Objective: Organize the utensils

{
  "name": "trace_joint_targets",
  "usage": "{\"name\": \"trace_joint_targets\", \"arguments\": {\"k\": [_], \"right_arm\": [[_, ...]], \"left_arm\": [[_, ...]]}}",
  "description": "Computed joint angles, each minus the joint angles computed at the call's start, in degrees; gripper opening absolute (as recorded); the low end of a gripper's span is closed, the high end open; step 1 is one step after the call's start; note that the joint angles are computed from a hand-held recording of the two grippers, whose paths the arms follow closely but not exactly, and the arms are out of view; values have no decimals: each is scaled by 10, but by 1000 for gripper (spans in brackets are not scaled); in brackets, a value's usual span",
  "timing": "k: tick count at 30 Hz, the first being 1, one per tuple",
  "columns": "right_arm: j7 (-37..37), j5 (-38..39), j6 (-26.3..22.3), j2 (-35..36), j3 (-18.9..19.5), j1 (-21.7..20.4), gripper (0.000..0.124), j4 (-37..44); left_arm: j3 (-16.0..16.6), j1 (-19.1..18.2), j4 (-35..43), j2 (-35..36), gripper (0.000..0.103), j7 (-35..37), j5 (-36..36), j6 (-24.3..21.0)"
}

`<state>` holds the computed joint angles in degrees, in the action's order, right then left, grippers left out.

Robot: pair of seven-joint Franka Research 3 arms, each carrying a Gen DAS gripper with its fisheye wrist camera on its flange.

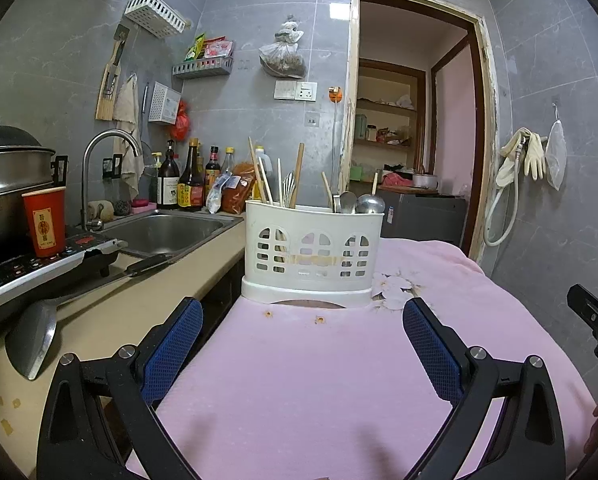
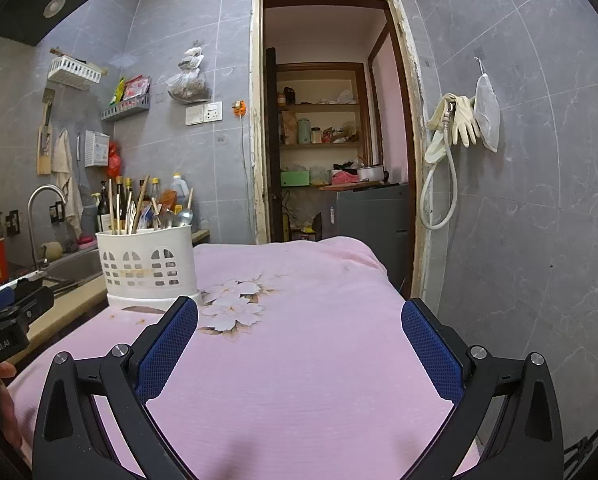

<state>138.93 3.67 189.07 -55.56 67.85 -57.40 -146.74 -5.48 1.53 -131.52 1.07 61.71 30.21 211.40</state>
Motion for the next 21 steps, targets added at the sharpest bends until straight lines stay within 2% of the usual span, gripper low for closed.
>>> {"name": "trace_joint_targets", "arguments": {"k": [21], "right_arm": [[3, -2, -2, -1, -1, 3, 103, 0]], "left_arm": [[0, -1, -3, 0, 98, 8, -7, 3]]}}
